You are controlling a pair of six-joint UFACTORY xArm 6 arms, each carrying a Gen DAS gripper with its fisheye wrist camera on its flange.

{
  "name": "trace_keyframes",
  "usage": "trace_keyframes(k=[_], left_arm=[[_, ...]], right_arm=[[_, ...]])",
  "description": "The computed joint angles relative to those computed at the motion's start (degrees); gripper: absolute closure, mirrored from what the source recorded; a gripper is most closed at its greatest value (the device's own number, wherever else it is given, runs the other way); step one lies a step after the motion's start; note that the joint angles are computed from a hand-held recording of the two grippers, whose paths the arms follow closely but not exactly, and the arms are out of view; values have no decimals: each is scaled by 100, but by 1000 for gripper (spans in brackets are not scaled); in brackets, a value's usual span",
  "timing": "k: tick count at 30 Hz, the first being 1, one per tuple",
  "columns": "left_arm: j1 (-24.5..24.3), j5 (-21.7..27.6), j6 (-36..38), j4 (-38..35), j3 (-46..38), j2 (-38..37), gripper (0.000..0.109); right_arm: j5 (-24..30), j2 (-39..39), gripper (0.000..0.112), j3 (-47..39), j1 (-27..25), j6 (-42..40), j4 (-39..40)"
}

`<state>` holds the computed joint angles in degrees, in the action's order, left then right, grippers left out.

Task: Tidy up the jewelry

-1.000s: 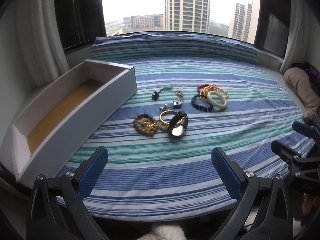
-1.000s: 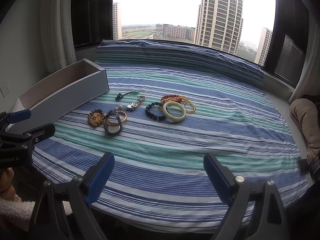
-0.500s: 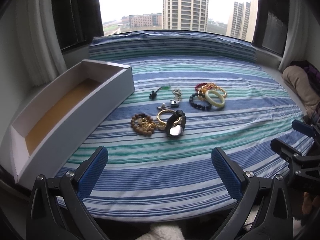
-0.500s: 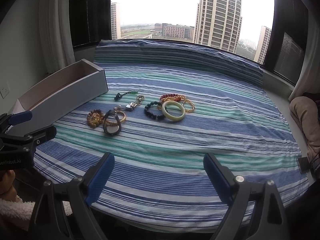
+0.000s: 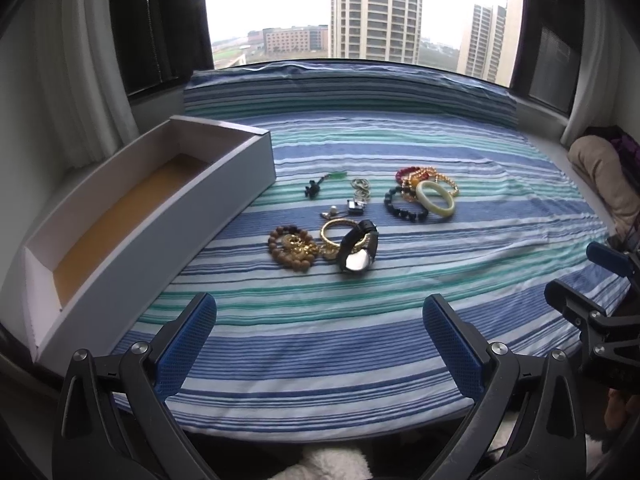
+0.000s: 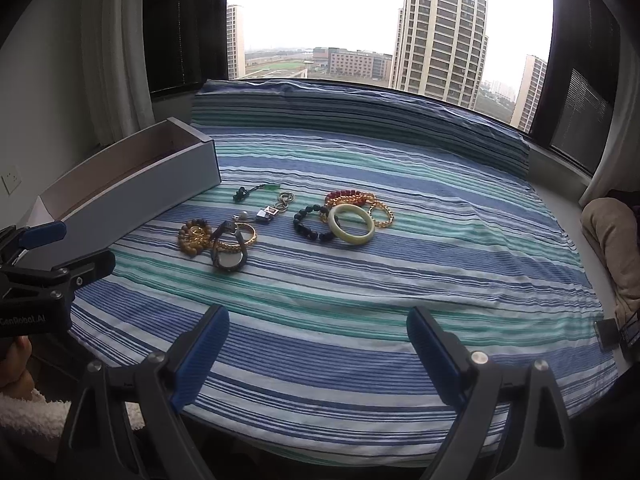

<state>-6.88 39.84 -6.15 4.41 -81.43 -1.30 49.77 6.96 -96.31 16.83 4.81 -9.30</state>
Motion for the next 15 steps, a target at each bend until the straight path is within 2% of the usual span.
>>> trace_keyframes(k=[15], left_arm=[[-36, -133, -52, 36, -93, 5, 6]], right_arm=[[20, 31, 20, -214, -17, -16, -29]])
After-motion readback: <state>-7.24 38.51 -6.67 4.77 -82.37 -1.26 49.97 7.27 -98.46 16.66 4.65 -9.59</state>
